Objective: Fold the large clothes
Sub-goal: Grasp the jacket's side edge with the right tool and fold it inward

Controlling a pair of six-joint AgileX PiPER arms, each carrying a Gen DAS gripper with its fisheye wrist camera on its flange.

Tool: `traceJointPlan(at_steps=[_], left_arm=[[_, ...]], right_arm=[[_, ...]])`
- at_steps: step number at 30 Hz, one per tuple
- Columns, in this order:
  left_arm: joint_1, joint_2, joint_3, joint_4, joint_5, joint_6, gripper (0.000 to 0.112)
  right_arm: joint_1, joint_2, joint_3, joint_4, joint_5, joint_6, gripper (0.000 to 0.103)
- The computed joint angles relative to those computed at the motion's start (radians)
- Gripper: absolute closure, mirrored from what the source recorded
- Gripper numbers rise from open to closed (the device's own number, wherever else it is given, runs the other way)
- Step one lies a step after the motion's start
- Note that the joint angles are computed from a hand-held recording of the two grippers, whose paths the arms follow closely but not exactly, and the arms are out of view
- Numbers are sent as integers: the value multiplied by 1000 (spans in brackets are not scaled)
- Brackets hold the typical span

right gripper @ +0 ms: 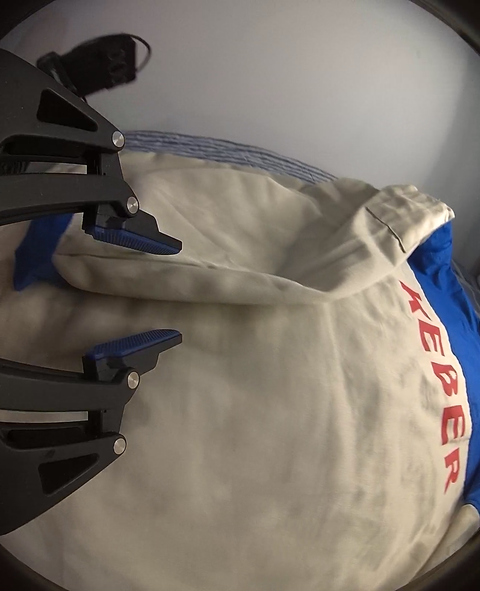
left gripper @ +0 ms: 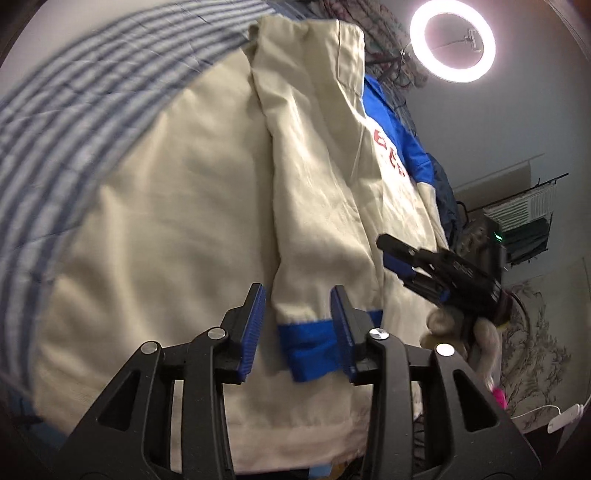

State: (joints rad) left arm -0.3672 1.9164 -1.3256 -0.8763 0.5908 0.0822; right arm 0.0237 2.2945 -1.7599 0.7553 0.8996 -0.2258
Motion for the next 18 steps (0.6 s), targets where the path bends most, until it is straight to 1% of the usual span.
traceJointPlan(at_steps=[1, 2, 3, 4, 5, 6, 7, 8, 11, 14, 17, 18], left_arm=[[-13, 24, -28, 49, -12, -48, 72], [-22, 46, -48, 61, -25, -67, 72], [-30, 65, -57, 44, -41, -61, 72], [-28, 77, -58, 25, -50, -48, 74], [-27, 87, -63, 9, -54, -44, 83], [-23, 96, -70, 10, -45, -44, 112], [-22, 98, -78, 25, -34, -51, 112], [-22, 83, -68, 43, -41, -55, 112], [-14, 9, -22, 114, -49, -85, 112], [25, -125, 54, 200, -28, -88, 112], [67, -269, 148, 309, -3, -116, 112], [76, -299, 171, 344, 3, -132, 112]], right_arm=[[10, 0, 8, 10, -2, -9, 61], [5, -10, 19, 13, 11, -23, 64], [14, 0, 9, 10, 14, -21, 68], [19, 14, -5, 13, 23, -23, 83], [25, 25, -12, 31, 37, -34, 95], [27, 15, 11, 49, 35, -50, 95], [41, 7, 24, 53, 20, -50, 97], [50, -1, 30, 50, 16, -49, 98], [74, -33, 55, 72, 12, -50, 100], [96, -96, 110, 132, 34, -95, 100], [163, -137, 125, 155, 42, -119, 100], [192, -146, 126, 164, 38, -122, 100]])
